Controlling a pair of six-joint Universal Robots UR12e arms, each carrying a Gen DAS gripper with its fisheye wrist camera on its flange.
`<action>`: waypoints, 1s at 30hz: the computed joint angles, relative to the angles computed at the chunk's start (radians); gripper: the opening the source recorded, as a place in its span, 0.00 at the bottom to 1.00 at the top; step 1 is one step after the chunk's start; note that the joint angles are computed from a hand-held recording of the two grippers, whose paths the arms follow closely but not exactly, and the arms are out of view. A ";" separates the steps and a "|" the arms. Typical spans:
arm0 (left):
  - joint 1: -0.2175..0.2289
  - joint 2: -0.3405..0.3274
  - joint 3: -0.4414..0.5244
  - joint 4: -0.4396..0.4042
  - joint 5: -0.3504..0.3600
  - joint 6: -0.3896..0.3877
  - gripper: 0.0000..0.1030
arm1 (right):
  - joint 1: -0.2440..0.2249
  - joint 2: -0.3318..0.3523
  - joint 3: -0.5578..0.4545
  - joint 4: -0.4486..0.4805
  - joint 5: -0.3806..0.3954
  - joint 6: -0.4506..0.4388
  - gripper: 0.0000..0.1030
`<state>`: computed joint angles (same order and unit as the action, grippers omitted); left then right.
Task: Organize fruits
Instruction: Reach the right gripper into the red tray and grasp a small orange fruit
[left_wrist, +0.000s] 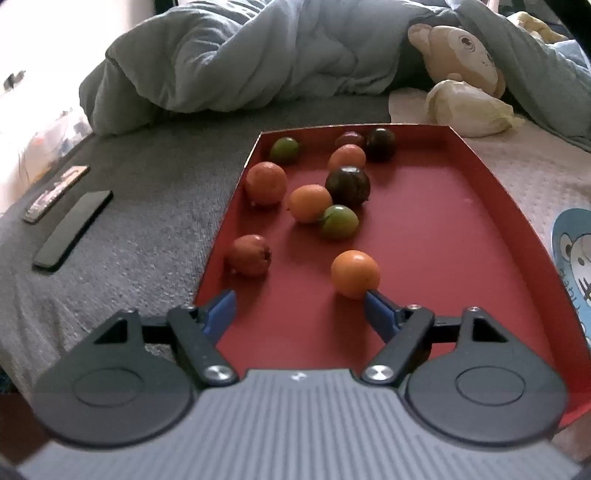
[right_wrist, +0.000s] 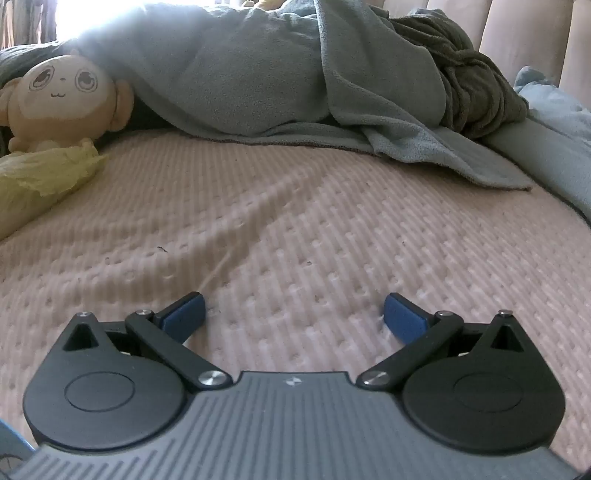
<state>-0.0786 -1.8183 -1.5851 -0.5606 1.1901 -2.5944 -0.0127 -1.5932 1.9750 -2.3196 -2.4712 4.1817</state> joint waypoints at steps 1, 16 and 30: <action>0.000 0.001 0.000 -0.006 -0.003 0.003 0.78 | -0.003 0.000 -0.002 -0.001 0.007 0.004 1.00; 0.006 0.002 -0.002 -0.003 -0.019 -0.030 0.77 | 0.050 -0.015 -0.120 -0.031 0.066 -0.341 1.00; 0.023 0.017 -0.019 -0.012 -0.062 0.006 0.77 | 0.182 0.055 -0.203 -0.290 0.572 -0.748 1.00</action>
